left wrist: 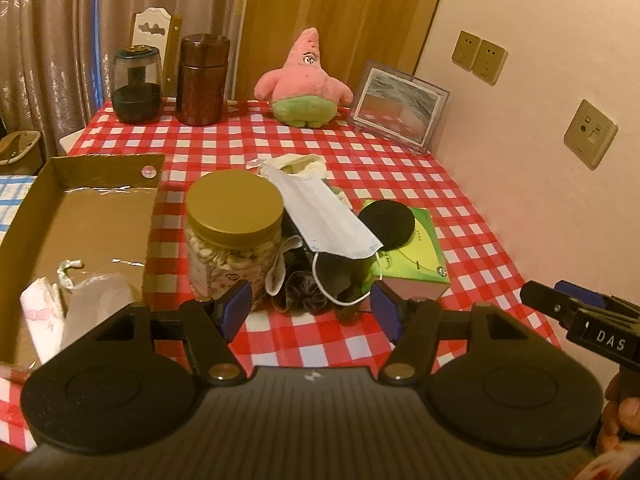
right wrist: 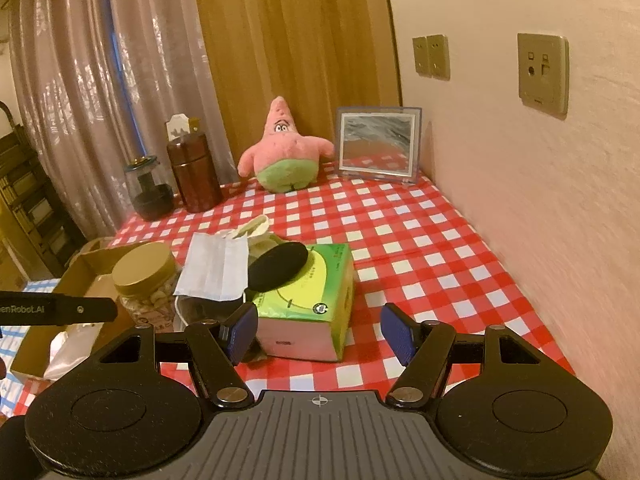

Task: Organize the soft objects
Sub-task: 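Move both grippers back toward the pile beside the jar, then grasp the white face mask with the left gripper while the right gripper grasps the black round sponge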

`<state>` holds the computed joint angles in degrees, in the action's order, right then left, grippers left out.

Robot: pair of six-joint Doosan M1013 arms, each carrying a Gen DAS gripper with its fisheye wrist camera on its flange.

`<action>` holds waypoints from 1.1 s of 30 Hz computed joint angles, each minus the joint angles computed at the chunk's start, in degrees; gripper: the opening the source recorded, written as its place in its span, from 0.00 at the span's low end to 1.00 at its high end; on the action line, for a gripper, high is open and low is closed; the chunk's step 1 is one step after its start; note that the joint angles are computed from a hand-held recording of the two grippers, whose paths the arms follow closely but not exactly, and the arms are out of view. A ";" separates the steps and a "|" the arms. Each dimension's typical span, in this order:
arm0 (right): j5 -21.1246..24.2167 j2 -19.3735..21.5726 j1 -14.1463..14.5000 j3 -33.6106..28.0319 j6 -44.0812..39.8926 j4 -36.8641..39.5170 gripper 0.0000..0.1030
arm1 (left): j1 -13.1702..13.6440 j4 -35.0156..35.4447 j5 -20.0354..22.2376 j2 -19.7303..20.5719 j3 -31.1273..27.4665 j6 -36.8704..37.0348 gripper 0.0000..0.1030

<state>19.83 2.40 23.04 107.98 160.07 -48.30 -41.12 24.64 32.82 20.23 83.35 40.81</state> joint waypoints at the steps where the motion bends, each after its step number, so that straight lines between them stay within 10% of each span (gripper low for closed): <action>1: -0.16 0.11 -0.13 -0.05 -0.09 0.03 0.66 | 0.03 -0.04 -0.04 0.24 -0.29 0.07 0.60; 33: -4.29 7.47 -4.70 -5.29 -12.53 9.53 0.66 | 1.79 -5.55 2.82 11.70 -12.21 1.56 0.43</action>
<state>15.54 9.86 18.34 102.69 147.54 -38.77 -39.33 19.08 35.65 31.93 71.14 42.36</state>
